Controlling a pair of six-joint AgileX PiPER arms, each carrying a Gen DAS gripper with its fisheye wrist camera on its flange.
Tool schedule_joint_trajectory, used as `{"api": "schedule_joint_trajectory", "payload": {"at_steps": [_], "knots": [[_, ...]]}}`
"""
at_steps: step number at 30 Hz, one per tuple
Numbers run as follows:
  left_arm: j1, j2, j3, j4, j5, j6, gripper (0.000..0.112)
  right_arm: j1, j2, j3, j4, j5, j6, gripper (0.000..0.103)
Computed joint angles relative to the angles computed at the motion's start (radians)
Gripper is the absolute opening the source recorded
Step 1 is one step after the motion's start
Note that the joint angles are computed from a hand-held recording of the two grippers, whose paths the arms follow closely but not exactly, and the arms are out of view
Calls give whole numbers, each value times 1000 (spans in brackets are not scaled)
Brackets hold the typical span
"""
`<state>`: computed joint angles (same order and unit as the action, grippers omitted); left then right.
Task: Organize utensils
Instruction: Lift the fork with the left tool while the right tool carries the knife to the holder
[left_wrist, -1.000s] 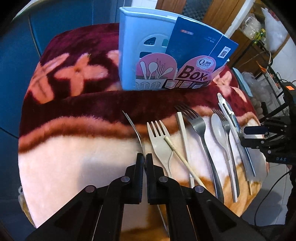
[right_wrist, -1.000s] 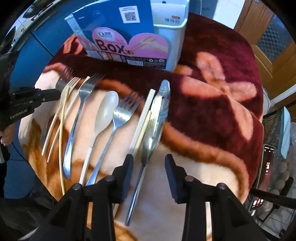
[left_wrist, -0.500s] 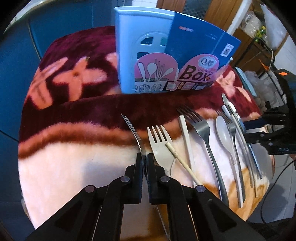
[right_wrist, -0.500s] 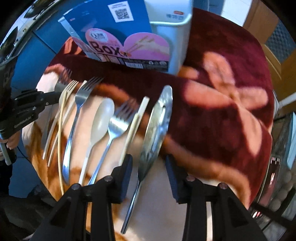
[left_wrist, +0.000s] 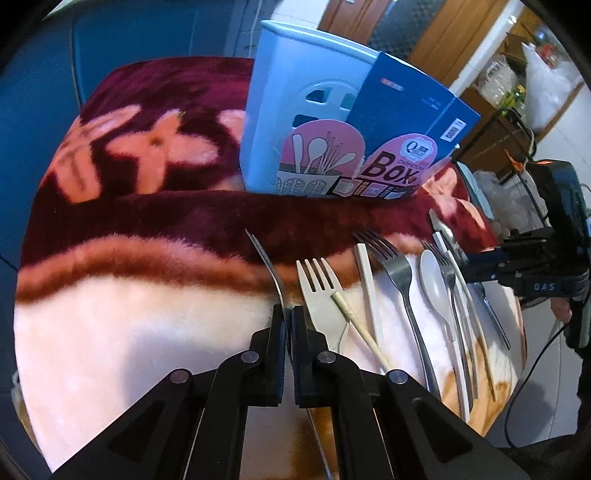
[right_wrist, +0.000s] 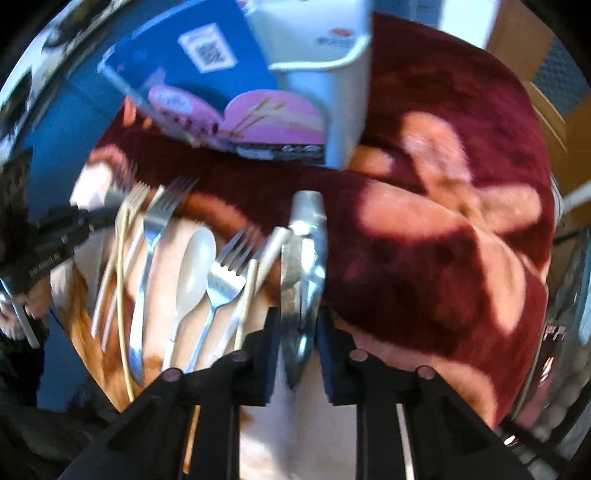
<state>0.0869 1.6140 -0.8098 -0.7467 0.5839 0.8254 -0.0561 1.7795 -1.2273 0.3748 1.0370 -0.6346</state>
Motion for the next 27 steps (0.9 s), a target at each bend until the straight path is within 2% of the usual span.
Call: {"api": "schedule_joint_trajectory", "payload": {"at_steps": [4,8,10,12,15,18,22,27], "knots": [[43,-26,37,-126,4,151,1,-101,-166,200,187,-89,-137,21],[89,-123,132,-369,-16,436,1,-164,-376,415,314,-240,-276,21],[95,-181,176,-469,-37,539,1,-146,-479,506,354,-329,-289,21],[109,-231,205,-532,-37,593,1,-163,-574,606,484,-405,-400,21],[122,-299,237,-615,-23,668,1,-61,-634,659,580,-536,-375,21],[91,-384,254,-670,-66,707,1,-11,-680,673,610,-604,-366,21],[91,-429,215,-667,-49,645,1,93,-716,675,624,-726,-328,21],[40,-443,115,-621,-137,542,1,95,-694,622,736,-727,-412,21]]}}
